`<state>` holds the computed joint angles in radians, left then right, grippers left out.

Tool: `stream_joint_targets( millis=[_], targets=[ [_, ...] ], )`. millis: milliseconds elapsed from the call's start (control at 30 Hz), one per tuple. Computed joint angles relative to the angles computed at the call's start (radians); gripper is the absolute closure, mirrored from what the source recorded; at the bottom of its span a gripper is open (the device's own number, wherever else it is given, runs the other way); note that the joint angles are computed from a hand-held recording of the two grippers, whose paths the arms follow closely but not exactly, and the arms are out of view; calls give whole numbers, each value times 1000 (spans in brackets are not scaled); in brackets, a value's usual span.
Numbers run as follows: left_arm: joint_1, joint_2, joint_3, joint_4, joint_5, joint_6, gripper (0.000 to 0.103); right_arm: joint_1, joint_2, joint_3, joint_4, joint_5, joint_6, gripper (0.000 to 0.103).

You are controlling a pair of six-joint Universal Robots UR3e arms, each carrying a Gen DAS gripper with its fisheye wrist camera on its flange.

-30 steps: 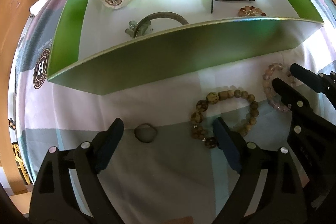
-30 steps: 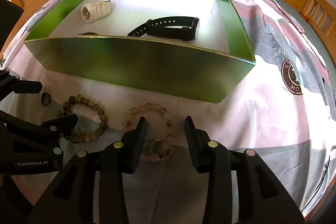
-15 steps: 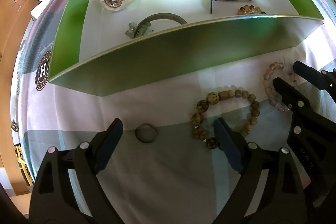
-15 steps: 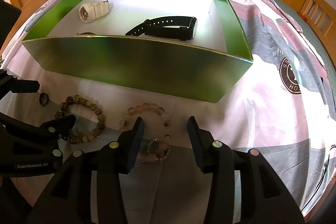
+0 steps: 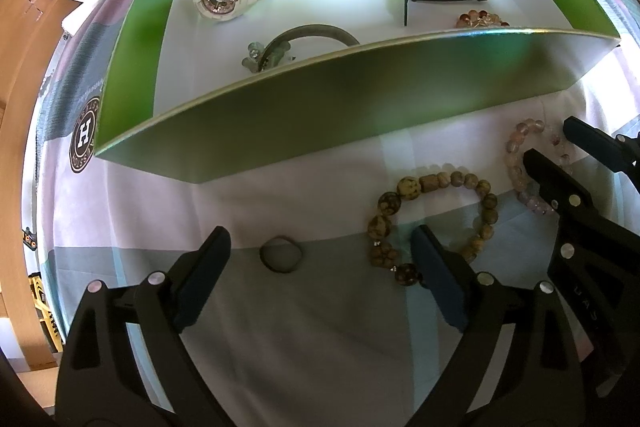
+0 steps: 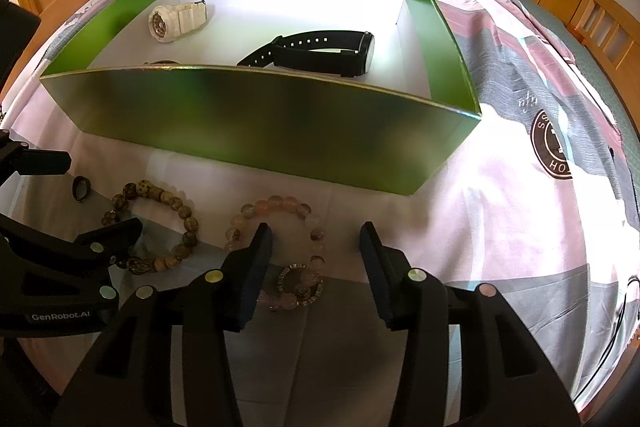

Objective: Organize jewelry
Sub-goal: 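Grasp the pink bead bracelet with the right gripper while the left grasps the brown bead bracelet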

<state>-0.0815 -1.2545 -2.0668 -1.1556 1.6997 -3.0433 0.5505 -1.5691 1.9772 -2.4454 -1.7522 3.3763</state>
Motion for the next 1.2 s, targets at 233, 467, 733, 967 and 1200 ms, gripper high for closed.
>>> stream_joint_targets(
  millis=[233, 467, 733, 967, 1200],
  targets=[
    [4, -4, 5, 1, 2, 8, 12, 6, 2, -3, 2, -3, 6, 56],
    [8, 2, 7, -4, -7, 10, 16, -4, -4, 2, 0, 8, 3, 56],
    [24, 38, 2, -29, -62, 46, 38, -22, -15, 6, 7, 41, 3, 58],
    [98, 82, 17, -93, -162, 131, 90, -34, -45, 18, -17, 105, -16, 95],
    [371, 173, 83, -242, -324, 288, 90, -50, -118, 31, -56, 113, -9, 95]
  ],
)
